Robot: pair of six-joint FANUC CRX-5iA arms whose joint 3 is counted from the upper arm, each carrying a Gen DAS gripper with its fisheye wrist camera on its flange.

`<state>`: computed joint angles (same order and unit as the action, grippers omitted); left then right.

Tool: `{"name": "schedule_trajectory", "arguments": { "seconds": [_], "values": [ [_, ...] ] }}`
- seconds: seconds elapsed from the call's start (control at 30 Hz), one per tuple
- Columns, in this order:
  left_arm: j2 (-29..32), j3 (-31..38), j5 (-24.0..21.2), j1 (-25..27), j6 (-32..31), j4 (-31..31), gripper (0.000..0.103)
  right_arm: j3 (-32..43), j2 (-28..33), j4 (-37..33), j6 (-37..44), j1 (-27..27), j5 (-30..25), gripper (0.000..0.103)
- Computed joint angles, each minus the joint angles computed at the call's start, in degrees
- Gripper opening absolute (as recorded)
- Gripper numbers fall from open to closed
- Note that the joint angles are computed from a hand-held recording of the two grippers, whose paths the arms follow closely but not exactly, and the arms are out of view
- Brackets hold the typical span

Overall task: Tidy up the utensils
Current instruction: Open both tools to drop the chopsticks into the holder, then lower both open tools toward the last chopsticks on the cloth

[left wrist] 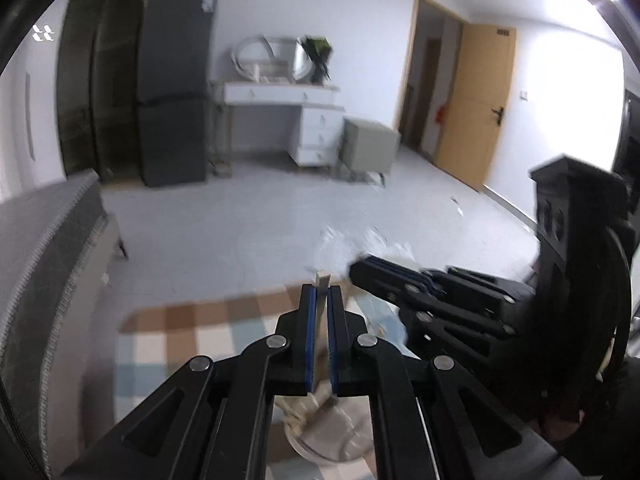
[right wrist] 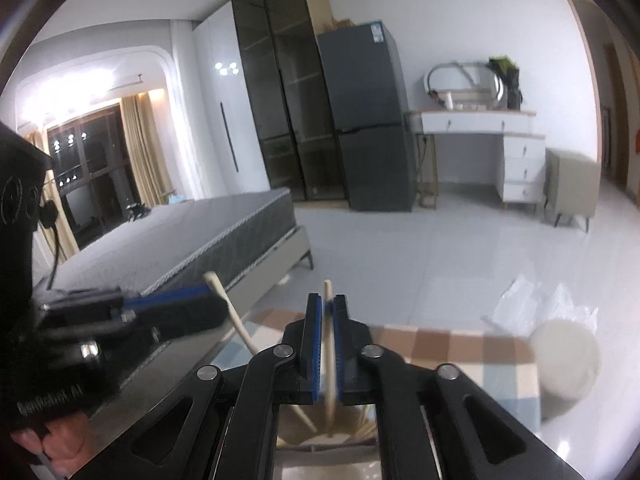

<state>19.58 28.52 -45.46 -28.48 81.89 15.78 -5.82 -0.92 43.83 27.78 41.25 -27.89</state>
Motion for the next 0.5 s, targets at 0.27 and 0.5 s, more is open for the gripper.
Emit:
{"name": "schedule_trajectory", "arguments": {
  "seconds": [0.27,0.5],
  "values": [
    [-1.06,2.64,-6.22,0.82,10.35,-4.56,0.039,-4.21,-4.28,-0.06,-6.53,-0.03,-1.96,0.031],
    [-5.26,4.18,-10.01,-2.07,23.15,-17.30,0.068,-9.26,-11.23,4.87,-12.48,3.03,-6.61,0.045]
  ]
}}
